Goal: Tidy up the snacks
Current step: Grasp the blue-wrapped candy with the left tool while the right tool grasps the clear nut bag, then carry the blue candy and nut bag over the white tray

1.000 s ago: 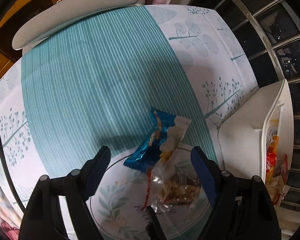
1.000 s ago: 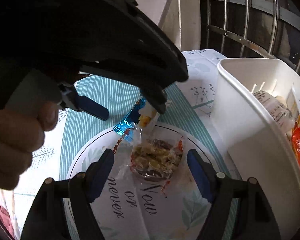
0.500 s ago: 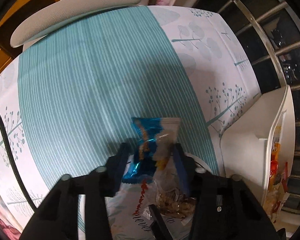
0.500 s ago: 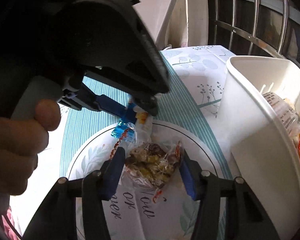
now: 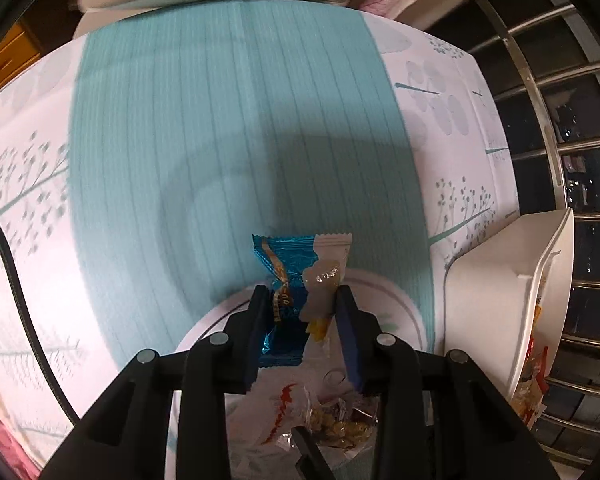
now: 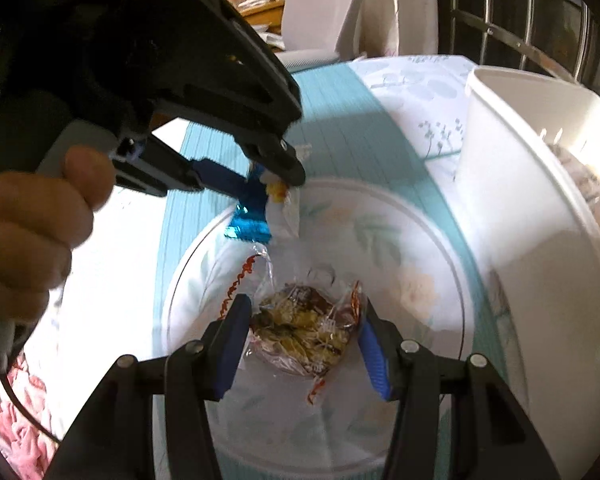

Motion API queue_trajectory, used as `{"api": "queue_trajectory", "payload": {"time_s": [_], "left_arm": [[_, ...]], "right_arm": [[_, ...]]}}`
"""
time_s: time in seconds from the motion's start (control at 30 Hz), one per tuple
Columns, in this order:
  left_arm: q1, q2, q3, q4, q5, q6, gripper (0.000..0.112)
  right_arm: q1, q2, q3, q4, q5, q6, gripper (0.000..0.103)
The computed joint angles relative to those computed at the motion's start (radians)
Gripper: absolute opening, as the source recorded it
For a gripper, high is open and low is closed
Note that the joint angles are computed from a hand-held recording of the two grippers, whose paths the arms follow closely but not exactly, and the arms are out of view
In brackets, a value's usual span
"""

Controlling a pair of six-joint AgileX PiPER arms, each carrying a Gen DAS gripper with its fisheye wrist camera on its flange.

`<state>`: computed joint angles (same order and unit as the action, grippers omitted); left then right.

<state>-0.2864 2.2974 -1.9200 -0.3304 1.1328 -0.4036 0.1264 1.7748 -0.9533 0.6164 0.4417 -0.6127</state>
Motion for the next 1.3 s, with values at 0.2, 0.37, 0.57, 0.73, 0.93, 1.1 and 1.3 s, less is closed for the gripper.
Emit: {"api": "queue_trajectory", "payload": {"time_s": [0.2, 0.37, 0.57, 0.73, 0.93, 1.1, 1.3], "left_arm": [[0.019, -0.149, 0.212, -0.004, -0.056, -0.011, 0.031], [0.037, -0.313, 0.412, -0.004, -0.098, -0.025, 0.031], [0.066, -0.557, 0.647, -0.007, -0.145, -0.062, 0.031], [0.073, -0.753, 0.773, 0.001, -0.114, -0.091, 0.031], [0.025, -0.966, 0.855, 0.017, -0.041, -0.145, 0.031], [-0.077, -1.076, 0.853, 0.050, 0.011, -0.230, 0.031], [-0.200, -1.134, 0.809, 0.092, 0.052, -0.328, 0.031]], "right_arm": [[-0.005, -0.056, 0.035, -0.034, 0.066, 0.010, 0.052], [0.007, -0.139, 0.084, -0.057, 0.075, 0.040, 0.052], [0.035, -0.321, 0.186, -0.114, 0.088, 0.133, 0.052], [0.057, -0.480, 0.235, -0.191, 0.134, 0.256, 0.052], [0.076, -0.670, 0.256, -0.282, 0.236, 0.415, 0.052], [0.069, -0.816, 0.241, -0.342, 0.341, 0.490, 0.052], [-0.083, -0.864, 0.206, -0.272, 0.419, 0.391, 0.052]]}}
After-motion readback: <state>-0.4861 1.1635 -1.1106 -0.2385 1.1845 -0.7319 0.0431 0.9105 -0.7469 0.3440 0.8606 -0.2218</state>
